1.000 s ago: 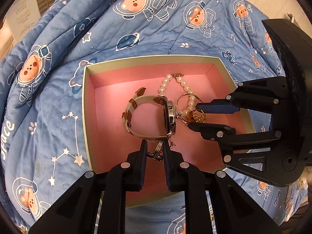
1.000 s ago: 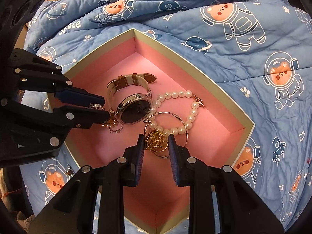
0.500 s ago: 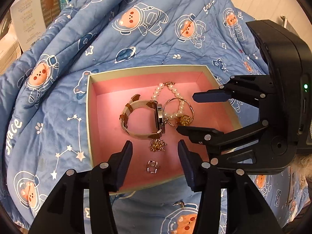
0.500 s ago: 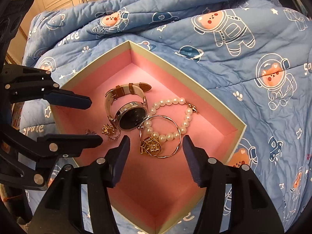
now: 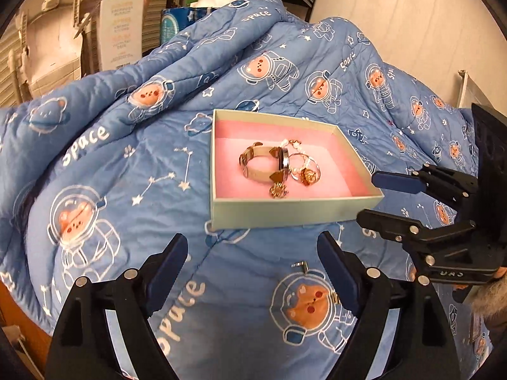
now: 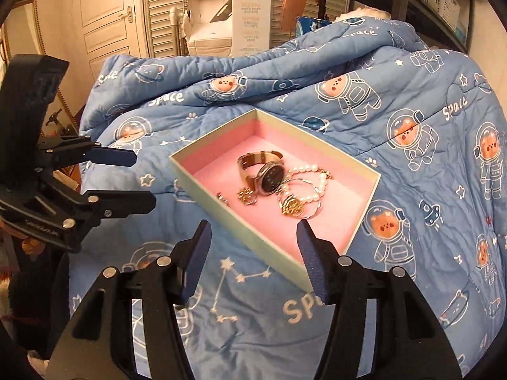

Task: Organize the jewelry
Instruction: 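Withdraw both open tools from the box toward the last pieces, then grasp the gold stud earring with the left tool while the right tool grasps the small gold charm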

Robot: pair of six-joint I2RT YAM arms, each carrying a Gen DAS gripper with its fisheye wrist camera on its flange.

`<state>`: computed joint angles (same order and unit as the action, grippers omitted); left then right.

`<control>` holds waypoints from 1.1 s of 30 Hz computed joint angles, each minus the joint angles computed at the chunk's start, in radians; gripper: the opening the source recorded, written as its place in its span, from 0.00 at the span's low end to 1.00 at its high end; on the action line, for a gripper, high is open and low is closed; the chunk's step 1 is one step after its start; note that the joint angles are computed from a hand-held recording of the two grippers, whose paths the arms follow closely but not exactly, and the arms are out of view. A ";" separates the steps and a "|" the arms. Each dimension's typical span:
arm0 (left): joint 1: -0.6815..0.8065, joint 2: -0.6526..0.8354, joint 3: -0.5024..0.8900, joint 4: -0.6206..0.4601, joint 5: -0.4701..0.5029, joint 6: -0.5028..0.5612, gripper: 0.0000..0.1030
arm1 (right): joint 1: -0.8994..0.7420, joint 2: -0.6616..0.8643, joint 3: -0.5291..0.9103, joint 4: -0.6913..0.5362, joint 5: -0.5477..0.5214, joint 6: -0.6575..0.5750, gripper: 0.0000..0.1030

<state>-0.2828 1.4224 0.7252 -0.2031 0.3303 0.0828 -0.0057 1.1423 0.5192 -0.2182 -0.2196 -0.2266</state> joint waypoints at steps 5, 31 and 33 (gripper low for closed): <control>0.008 -0.067 -0.140 0.083 0.012 -0.036 0.78 | 0.115 -0.126 -0.148 0.006 0.034 0.097 0.51; -0.096 -0.045 -0.241 0.219 -0.063 -0.082 0.55 | 0.148 -0.048 -0.290 0.203 0.080 0.256 0.14; -0.123 -0.026 -0.229 0.225 -0.072 -0.080 0.52 | 0.132 -0.075 -0.295 0.179 0.073 0.252 0.14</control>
